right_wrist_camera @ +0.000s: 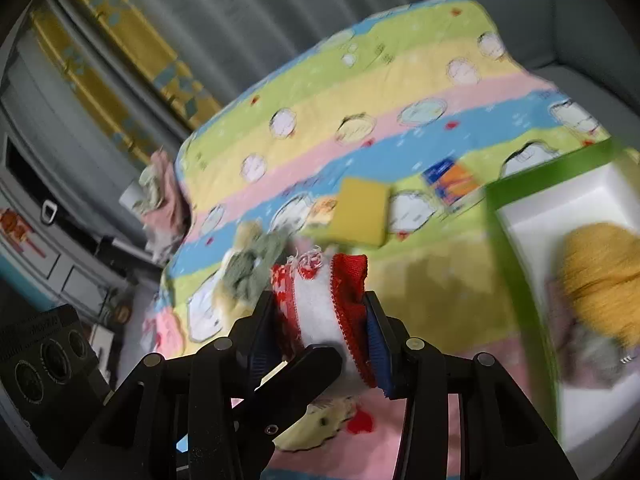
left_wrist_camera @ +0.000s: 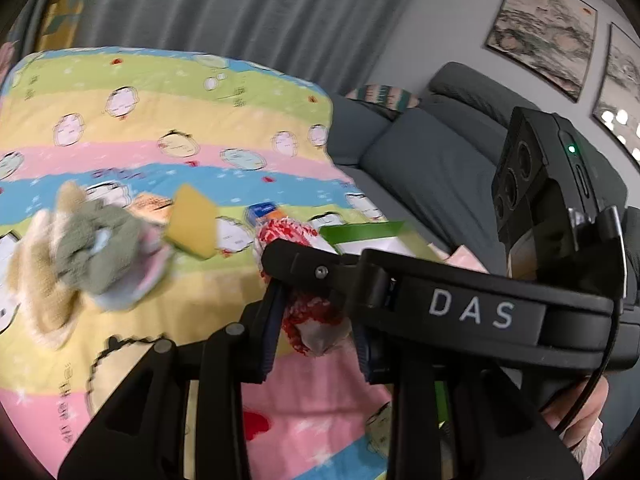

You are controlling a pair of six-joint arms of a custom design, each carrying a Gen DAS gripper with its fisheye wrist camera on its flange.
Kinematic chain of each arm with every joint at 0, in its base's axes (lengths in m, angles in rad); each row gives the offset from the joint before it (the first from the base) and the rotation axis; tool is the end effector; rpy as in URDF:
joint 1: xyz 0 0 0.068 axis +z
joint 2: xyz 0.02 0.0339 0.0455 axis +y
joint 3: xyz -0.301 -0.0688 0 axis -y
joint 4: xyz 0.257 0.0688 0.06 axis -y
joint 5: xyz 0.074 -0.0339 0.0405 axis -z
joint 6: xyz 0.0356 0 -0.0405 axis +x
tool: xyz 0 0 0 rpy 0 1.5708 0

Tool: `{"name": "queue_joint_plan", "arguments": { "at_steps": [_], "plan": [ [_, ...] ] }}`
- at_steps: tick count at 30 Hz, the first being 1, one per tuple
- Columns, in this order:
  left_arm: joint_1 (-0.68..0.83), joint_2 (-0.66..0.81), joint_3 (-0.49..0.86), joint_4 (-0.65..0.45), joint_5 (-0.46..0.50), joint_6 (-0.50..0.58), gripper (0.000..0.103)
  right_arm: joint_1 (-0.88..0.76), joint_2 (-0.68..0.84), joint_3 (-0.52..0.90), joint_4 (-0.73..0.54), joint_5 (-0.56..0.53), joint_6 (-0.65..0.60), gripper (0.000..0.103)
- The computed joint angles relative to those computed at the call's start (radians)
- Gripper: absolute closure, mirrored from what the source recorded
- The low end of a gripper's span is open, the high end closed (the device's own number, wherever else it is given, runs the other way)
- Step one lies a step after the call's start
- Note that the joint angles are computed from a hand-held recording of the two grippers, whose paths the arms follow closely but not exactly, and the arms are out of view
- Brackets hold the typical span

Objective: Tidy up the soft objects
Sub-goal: 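Carry the red-and-white sock over the white box with the right gripper, then lower the sock into the box and open the right gripper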

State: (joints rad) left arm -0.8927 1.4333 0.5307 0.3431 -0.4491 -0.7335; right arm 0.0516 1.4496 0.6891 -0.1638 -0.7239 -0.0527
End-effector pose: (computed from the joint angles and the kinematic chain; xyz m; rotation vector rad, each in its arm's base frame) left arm 0.1845 -0.2044 0.1908 -0.0974 2.1082 -0.5134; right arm 0.2702 0.0376 0.1983 -0.4214 2.3384 0.8921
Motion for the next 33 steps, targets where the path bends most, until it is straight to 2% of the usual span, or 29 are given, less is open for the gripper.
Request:
{"name": "queue_joint_plan", "arguments": {
  "at_steps": [9, 13, 17, 23, 33],
  "plan": [
    [0.023, 0.189, 0.218, 0.033, 0.086, 0.124, 0.076, -0.197, 0.041, 0.079, 0.009, -0.051, -0.008, 0.057],
    [0.032, 0.274, 0.332, 0.004, 0.147, 0.161, 0.077, -0.284, 0.092, 0.129, 0.012, -0.073, -0.01, 0.058],
    [0.046, 0.389, 0.469, -0.048, 0.235, 0.17, 0.079, -0.338, 0.129, 0.153, 0.044, -0.002, 0.005, 0.057],
    [0.05, 0.514, 0.637, -0.148, 0.307, 0.189, 0.079, -0.399, 0.237, 0.231, 0.04, 0.028, 0.039, 0.057],
    [0.096, 0.662, 0.824, -0.302, 0.42, 0.183, 0.079, -0.416, 0.393, 0.336, 0.0, 0.072, 0.07, 0.057]
  ]
}}
